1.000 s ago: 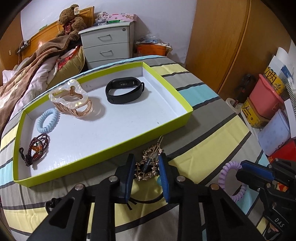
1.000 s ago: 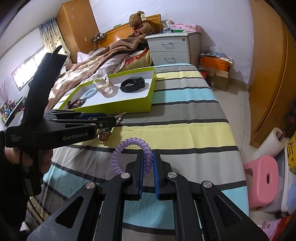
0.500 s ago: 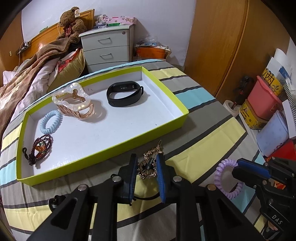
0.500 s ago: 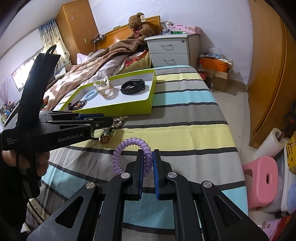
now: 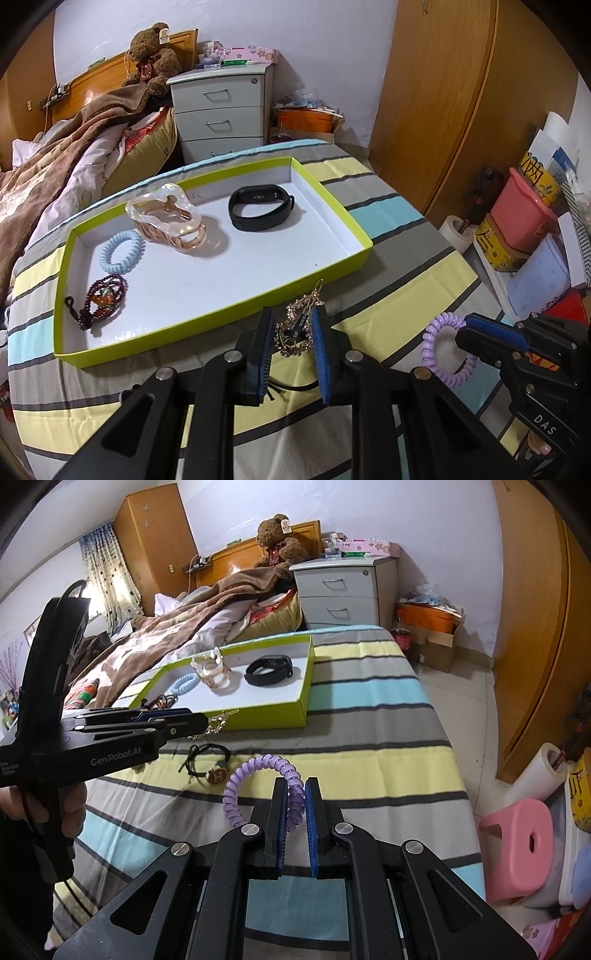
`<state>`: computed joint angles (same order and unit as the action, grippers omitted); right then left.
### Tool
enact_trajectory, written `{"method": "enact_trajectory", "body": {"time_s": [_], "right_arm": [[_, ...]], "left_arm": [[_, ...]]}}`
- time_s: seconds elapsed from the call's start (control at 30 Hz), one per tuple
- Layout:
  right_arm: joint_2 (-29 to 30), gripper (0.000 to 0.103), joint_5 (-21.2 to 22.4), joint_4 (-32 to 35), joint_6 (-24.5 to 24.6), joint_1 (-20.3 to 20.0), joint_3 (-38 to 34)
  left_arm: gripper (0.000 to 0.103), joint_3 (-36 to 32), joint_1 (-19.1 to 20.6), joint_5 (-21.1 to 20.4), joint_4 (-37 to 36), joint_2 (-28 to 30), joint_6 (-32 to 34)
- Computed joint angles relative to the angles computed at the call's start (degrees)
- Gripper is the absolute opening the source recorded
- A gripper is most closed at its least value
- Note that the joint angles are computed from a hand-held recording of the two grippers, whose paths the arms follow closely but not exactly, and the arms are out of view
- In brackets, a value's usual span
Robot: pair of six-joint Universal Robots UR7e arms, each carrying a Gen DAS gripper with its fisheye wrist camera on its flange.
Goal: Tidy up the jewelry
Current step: 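Carry the lavender hair tie and gold charm with both tools into the box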
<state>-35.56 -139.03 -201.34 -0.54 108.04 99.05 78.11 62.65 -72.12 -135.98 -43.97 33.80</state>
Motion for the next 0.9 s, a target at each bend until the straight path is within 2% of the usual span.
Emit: {"method": "enact_trajectory", "body": {"time_s": [0.33, 0.63, 0.9], "right_arm": [[0.80, 0.010, -0.40, 0.80, -3.36, 1.11, -3.92], [2.51, 0.010, 0.33, 4.75, -7.00, 0.39, -11.75], [4.01, 0.010, 2.41, 11.35, -5.87, -2.06, -19.02]], "left_arm": [[0.021, -0.91, 0.38, -0.50, -1.10, -1.17, -0.74], [0.021, -4.87, 0.95, 0.00, -0.88, -0.08, -1.19], [0.021, -9.71, 1.85, 0.70, 0.09, 2.49, -1.98]]}}
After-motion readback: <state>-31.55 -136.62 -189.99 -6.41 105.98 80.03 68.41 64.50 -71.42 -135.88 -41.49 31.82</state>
